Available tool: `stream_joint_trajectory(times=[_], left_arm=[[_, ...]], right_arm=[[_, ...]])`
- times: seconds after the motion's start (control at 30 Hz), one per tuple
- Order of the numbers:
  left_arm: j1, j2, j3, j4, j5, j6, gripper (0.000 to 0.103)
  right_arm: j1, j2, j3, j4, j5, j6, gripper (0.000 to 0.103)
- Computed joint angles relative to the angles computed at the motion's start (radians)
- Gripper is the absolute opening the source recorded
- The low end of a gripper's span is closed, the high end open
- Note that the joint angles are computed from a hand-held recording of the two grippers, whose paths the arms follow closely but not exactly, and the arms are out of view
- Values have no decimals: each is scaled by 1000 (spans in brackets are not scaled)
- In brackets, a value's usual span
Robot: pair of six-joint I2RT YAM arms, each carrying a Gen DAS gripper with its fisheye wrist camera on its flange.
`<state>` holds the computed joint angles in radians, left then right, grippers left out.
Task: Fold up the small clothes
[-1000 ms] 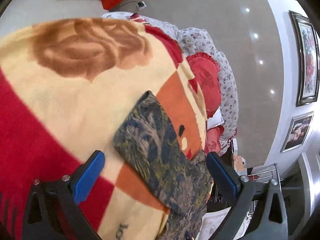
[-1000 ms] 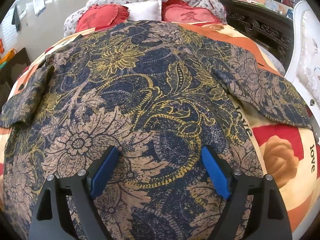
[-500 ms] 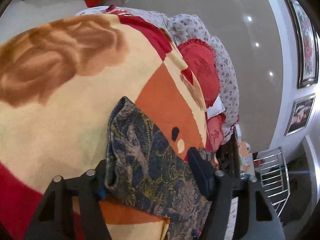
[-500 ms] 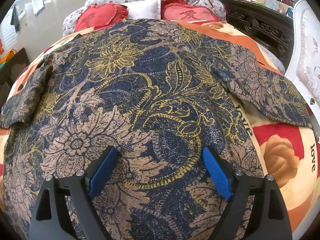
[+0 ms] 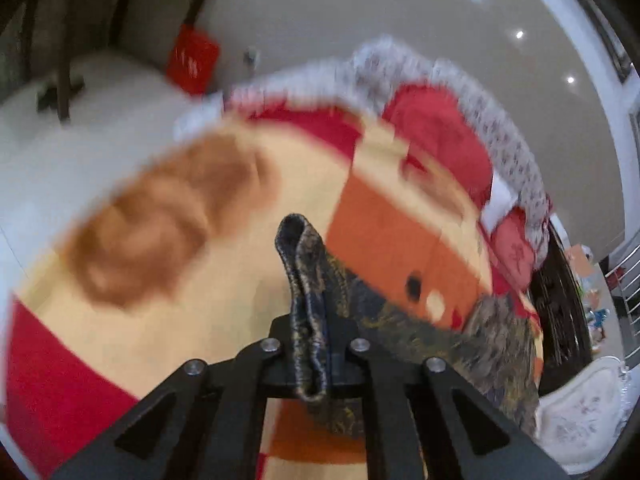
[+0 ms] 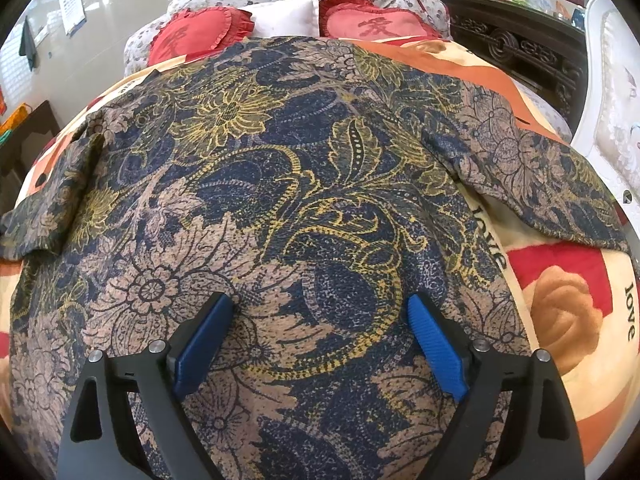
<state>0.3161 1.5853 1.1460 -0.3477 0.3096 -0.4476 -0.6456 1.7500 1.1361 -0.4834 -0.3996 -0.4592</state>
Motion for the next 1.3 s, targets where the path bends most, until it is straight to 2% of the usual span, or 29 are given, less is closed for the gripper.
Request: stream_joint_trajectory(times=[0.23, 0.3, 0.37, 0.5, 0.63, 0.7, 0.77, 0.8, 0.9, 0.97, 1.03, 1.07, 1.1, 1.13, 1.2, 1.3], left_arm=[[123, -155, 85, -37, -189, -18, 5], [131, -183, 84, -33, -214, -32, 5], [111, -188, 86, -29, -199, -31, 5], [-47, -184, 62, 2, -134, -6, 5], [-331, -103, 52, 94, -190, -46, 5], [-485, 3, 86, 157, -219, -85, 5], [-585, 103, 129, 204, -234, -117, 5], [-647, 181, 166, 230, -242, -140, 5], [-765, 374, 285, 225, -258, -180, 7], [-804, 472, 353, 190, -257, -190, 22], [-830, 526, 370, 178, -220, -194, 41], [-845, 510, 333, 209, -233, -183, 44], [-861, 484, 302, 215, -246, -167, 56], [-869, 453, 268, 212, -248, -149, 63], [-889, 366, 165, 224, -284, -130, 68], [-938, 251, 11, 206, -427, -141, 70]], right_arm=[[-2, 4, 7, -10, -1, 0, 98], [-2, 4, 8, -12, -7, 2, 98], [-4, 6, 8, -12, -14, 1, 98], [-3, 1, 3, -8, -7, 0, 98], [7, 8, 34, -52, 19, 0, 98], [6, 18, 87, -123, 24, -6, 96], [-8, 10, 117, -163, -14, -25, 86], [-11, 8, 131, -180, -29, -37, 85], [-10, -4, 173, -217, -71, -78, 84], [-3, -9, 200, -226, -93, -95, 83], [10, 2, 234, -242, -134, -104, 83], [16, 13, 249, -248, -152, -102, 83], [26, 37, 278, -264, -185, -95, 82], [34, 61, 310, -287, -211, -90, 80], [60, 112, 363, -327, -275, -72, 74], [115, 205, 446, -407, -391, -79, 63]])
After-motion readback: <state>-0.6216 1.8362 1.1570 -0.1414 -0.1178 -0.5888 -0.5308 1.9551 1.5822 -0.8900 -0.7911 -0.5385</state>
